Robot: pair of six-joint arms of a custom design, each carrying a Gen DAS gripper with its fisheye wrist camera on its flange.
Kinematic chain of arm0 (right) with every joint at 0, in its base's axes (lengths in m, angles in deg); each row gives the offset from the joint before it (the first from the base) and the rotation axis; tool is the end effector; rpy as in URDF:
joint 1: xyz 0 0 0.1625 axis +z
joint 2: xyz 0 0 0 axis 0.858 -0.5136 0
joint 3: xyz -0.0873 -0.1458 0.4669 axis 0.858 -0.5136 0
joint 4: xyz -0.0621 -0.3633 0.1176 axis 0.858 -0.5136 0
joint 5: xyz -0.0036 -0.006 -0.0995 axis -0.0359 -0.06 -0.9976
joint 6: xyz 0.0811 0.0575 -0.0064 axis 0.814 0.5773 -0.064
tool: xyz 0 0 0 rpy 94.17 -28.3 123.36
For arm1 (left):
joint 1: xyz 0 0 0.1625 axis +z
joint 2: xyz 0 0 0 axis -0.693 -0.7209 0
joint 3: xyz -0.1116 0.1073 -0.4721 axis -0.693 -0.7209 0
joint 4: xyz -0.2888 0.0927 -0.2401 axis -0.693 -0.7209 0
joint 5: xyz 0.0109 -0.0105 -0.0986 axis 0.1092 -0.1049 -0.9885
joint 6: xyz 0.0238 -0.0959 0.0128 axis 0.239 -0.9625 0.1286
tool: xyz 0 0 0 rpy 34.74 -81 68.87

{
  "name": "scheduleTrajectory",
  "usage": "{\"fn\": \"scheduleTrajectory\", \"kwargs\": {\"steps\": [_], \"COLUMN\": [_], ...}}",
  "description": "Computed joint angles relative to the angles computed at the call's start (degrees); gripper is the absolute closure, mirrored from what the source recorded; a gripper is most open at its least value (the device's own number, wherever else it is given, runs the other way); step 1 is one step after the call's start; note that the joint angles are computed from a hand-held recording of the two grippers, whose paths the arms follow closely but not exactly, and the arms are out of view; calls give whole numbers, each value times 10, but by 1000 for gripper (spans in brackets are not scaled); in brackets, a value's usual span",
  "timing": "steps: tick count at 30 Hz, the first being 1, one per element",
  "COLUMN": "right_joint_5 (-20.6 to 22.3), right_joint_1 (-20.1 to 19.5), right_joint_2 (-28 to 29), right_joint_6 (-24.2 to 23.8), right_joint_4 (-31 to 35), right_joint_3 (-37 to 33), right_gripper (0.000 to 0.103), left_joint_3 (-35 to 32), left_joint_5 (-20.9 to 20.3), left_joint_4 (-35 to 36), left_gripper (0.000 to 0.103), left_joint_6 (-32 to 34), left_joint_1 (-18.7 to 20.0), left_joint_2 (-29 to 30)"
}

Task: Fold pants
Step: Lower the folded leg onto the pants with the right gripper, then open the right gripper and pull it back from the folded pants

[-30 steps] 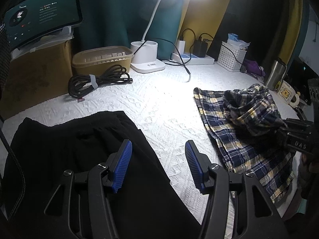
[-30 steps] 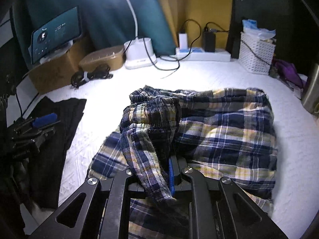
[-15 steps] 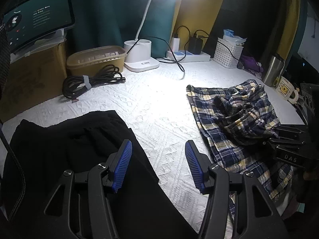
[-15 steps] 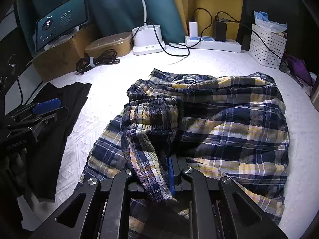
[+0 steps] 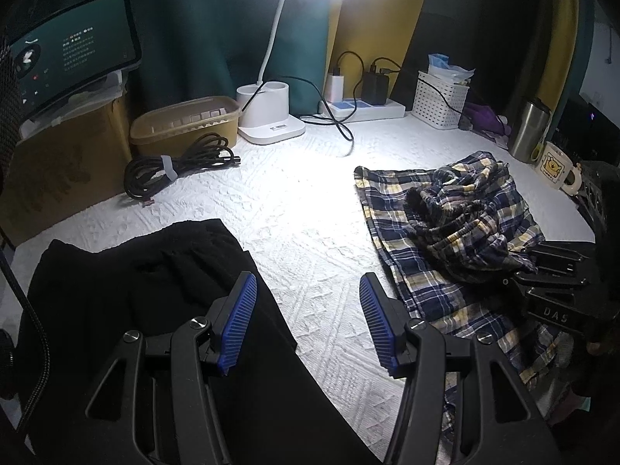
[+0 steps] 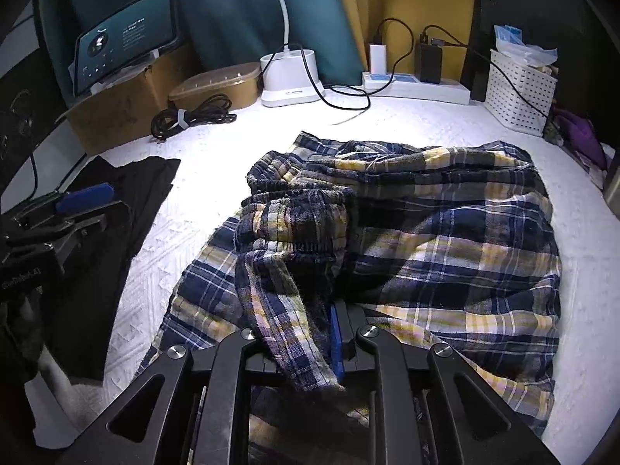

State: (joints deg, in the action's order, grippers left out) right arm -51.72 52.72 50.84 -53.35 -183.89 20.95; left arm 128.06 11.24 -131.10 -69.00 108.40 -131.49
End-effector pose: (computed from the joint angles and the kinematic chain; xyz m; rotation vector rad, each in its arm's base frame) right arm 0.3838 -0.7261 0.0009 0.8562 -2.4474 0.5913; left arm -0.1023 -0.6833 0.3673 0.4518 2.3108 -0.8635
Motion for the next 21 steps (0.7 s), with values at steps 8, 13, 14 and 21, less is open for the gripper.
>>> {"fn": "scheduleTrajectory", "kwargs": {"steps": [8, 13, 14, 21], "right_joint_5": [-25, -18, -18, -12], "right_joint_1": [9, 6, 6, -6], "right_joint_2": [-11, -28, -32, -60], "right_joint_6": [-32, -37, -36, -20], "right_joint_4": [-44, -84, -89, -124], "right_joint_3": [37, 74, 79, 124], "right_gripper": [0, 0, 0, 0], "left_joint_3": [9, 20, 21, 23], "left_joint_5": [12, 15, 16, 15], "left_joint_4": [-7, -12, -13, -11], "left_gripper": [48, 48, 48, 48], "left_joint_6": [5, 10, 11, 8], "left_joint_1": [-15, -29, -31, -48], "left_joint_2": [1, 1, 1, 6]}}
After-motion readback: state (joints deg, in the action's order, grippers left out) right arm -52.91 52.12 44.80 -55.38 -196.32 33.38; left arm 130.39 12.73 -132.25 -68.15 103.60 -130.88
